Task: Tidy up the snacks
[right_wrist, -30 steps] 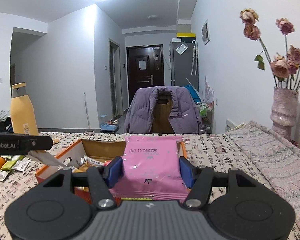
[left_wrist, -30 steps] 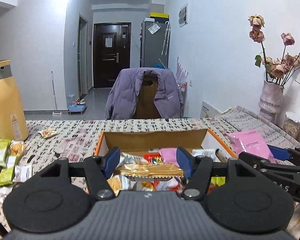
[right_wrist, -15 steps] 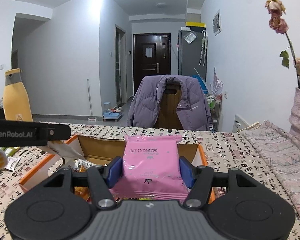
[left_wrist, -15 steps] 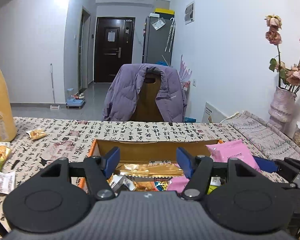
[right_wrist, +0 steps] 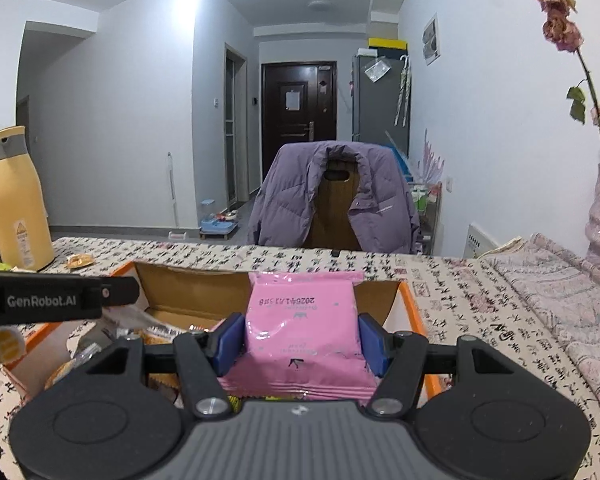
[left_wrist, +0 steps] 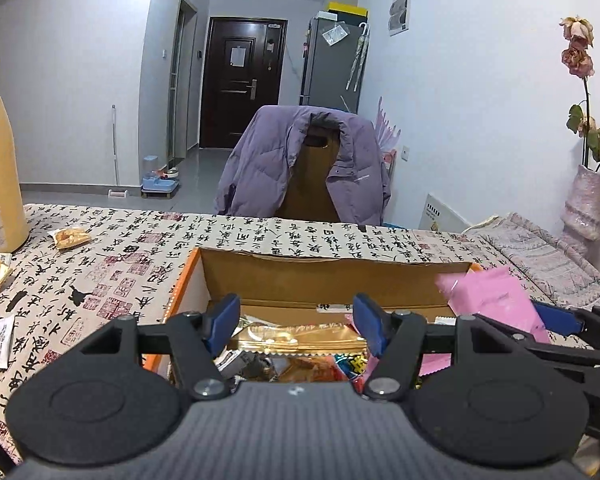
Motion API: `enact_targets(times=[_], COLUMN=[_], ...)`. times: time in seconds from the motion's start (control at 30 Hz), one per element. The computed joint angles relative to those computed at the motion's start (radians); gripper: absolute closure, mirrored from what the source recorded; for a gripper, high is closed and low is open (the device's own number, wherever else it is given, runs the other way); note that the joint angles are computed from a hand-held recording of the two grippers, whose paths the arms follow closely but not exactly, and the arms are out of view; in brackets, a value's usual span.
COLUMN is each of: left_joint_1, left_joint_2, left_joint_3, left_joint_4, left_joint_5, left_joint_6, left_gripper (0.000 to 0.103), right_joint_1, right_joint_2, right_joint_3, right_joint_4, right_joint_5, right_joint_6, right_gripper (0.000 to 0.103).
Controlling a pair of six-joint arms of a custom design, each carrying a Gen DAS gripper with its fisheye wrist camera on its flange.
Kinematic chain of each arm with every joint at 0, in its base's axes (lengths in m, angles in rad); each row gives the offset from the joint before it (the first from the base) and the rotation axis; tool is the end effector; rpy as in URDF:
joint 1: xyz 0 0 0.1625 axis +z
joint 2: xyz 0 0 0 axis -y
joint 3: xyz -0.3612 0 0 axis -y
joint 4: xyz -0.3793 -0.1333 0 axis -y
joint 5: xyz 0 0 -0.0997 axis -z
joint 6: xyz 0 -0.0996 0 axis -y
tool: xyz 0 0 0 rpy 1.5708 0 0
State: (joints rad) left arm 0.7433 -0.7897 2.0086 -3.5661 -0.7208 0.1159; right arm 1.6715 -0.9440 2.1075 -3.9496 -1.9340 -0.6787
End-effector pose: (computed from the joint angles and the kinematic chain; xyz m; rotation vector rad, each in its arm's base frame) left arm -0.2289 -0.4931 0.0859 0.6690 2.2527 -1.2501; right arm 0.1461 -0.4718 0.1678 0.5605 -2.0845 1.3152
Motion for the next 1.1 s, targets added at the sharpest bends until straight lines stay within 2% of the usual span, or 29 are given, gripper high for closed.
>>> enact_targets(times=[0.03, 0.07, 0.1, 0.13, 0.17, 0.23, 0.3, 0.43, 0.7, 0.93, 1.1], left_joint_1=[0.002, 0.002, 0.001, -0.001, -0.005, -0.011, -0.019, -0.043, -0.114, -0.216, -0.309], left_joint_2=[-0.003, -0.005, -0.005, -0.004, -0.003, -0.01, -0.021, -0.044, -0.132, -0.232, -0.314], left_joint_3=[0.001, 0.002, 0.003, 0.005, 0.008, 0.016, 0.022, 0.038, 0.158, 0.327, 0.464], left_joint_4=[0.0, 0.001, -0.004, -0.016, -0.034, -0.051, -0.036, -0.023, -0.036, -0.082, -0.023], left_joint_5=[-0.002, -0.003, -0.001, 0.004, 0.006, -0.005, -0.006, 0.011, 0.068, 0.136, 0.2], left_joint_6=[-0.001, -0.004, -0.006, -0.005, 0.0, 0.01, -0.001, -0.018, -0.052, -0.086, -0.199], left_gripper=[0.035, 0.024, 0.018, 0.008, 0.003, 0.0, 0.0, 0.0, 0.0, 0.0, 0.0], right_joint_1=[0.0, 0.0, -0.002, -0.003, -0.002, 0.001, 0.008, 0.03, 0.076, 0.116, 0.142], right_joint_2=[-0.001, -0.003, -0.006, -0.011, -0.013, -0.015, -0.024, -0.041, -0.1, -0.155, -0.187], right_joint_3=[0.003, 0.006, 0.006, 0.008, 0.011, 0.012, 0.015, 0.024, 0.109, 0.225, 0.331], right_joint_4=[-0.001, -0.005, -0.003, 0.001, -0.004, -0.009, 0.003, 0.02, -0.001, -0.057, -0.128], right_joint_5=[0.001, 0.002, 0.004, 0.006, 0.006, 0.005, -0.005, -0.033, -0.067, -0.098, -0.124], right_joint_6=[0.0, 0.0, 0.003, 0.005, 0.005, 0.002, 0.004, 0.006, 0.03, 0.052, 0.069], right_gripper=[0.043, 0.042, 0.036, 0.024, 0.018, 0.005, 0.0, 0.0, 0.0, 0.0, 0.0])
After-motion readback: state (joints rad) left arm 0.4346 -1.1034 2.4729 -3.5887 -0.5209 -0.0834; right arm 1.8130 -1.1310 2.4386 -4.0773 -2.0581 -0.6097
